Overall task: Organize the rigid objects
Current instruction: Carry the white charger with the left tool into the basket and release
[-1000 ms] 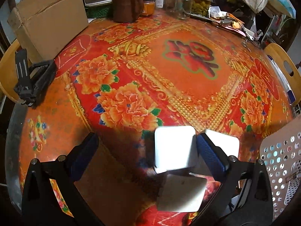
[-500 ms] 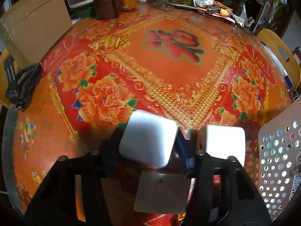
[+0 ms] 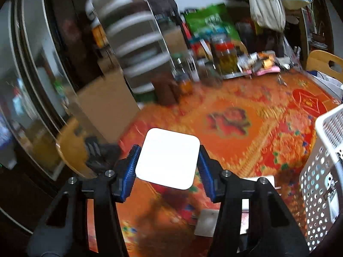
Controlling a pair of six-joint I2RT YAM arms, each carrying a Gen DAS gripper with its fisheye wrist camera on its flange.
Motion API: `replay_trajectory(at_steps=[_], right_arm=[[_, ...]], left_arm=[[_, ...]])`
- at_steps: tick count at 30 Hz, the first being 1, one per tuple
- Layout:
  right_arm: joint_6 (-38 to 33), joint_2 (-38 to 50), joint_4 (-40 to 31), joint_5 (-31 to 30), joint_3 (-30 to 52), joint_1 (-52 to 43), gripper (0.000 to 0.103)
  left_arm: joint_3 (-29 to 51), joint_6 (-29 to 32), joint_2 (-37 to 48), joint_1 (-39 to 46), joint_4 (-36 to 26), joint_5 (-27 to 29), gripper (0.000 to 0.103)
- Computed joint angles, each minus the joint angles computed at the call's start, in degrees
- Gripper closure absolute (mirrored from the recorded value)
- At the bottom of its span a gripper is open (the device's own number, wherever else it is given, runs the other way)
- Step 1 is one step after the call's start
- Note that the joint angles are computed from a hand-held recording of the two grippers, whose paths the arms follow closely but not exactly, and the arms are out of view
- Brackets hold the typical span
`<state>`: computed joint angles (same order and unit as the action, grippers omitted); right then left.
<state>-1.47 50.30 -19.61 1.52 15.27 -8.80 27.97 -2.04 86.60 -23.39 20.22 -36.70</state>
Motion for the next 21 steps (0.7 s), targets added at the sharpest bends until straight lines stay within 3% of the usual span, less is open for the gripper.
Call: replay_trajectory(at_steps=[5, 10, 16, 21], right_arm=[[0.0, 0.1, 0.0, 0.1, 0.1, 0.1, 0.082], [-0.1, 0.2, 0.0, 0.1, 0.2, 0.2, 0.082], [0.2, -0.1, 0.1, 0.0, 0.0, 0.6, 0.082], [-0.4, -0.5, 0.4, -1.3, -0.4, -0.3, 0.081]], left_arm=[[2.7, -2.3, -7.4, -2.5, -11.4, 1.5, 0.053], [5.4, -4.7, -9.8, -9.2, -18.1, 0.6, 0.053], [11.2, -10.0, -7.8, -19.7, -25.9, -1.6, 0.059], [16.0, -12.1, -3.6, -27.5, -28.6, -4.0, 0.059]])
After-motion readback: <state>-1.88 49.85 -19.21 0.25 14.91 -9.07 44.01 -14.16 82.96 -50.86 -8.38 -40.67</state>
